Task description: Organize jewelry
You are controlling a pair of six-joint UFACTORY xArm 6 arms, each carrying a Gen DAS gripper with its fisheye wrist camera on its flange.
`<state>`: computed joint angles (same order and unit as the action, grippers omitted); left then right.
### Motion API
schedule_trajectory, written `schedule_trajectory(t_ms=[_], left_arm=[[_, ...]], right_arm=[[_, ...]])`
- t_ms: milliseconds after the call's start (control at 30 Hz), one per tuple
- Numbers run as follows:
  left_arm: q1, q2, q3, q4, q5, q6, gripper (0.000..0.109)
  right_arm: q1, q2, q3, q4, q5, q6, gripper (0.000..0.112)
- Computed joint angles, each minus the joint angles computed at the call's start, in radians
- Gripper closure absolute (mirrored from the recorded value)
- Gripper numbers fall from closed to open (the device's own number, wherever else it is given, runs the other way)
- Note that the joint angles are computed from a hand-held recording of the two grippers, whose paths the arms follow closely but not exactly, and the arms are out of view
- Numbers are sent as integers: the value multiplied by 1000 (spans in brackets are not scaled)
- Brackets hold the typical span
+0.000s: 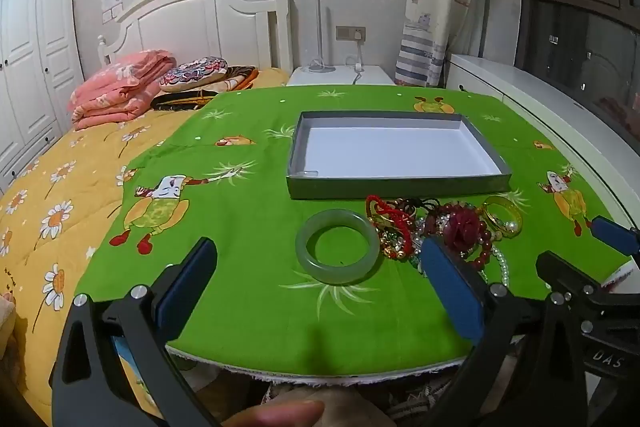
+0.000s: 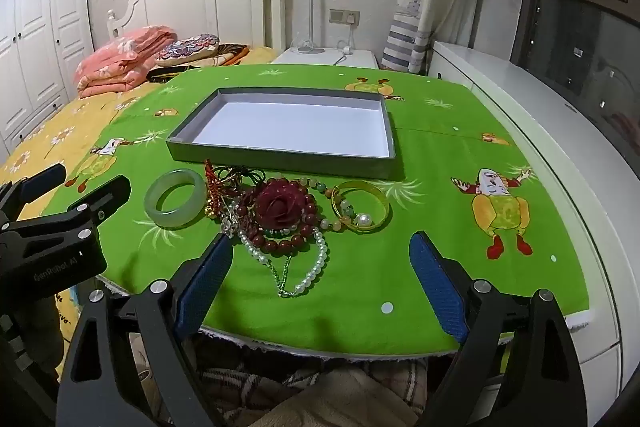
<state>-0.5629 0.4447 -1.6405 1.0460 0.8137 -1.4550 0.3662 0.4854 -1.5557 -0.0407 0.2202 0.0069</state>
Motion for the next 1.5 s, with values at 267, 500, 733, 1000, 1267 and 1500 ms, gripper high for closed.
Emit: schedule_trajectory(t_ms=[267, 500, 733, 1000, 1267, 1500], left_arm=[[-2, -2, 1, -5, 2, -4, 10], [-2, 0, 0, -8, -4, 9, 10], [1, 2, -2, -7, -6, 9, 10], [0, 0, 0, -4, -3, 8, 10], [-1, -2, 1, -5, -2, 9, 10], [0, -3, 2, -5, -2, 7, 10]], right_arm=[[2, -3, 8, -4, -14, 8, 28], [2, 3, -1, 7, 0, -1, 28], [2, 1, 1, 4, 1, 3, 28], [3, 2, 1, 7, 3, 0, 28], [3, 4, -4, 5, 8, 3, 28], [3, 4, -5, 11, 9, -3, 28]])
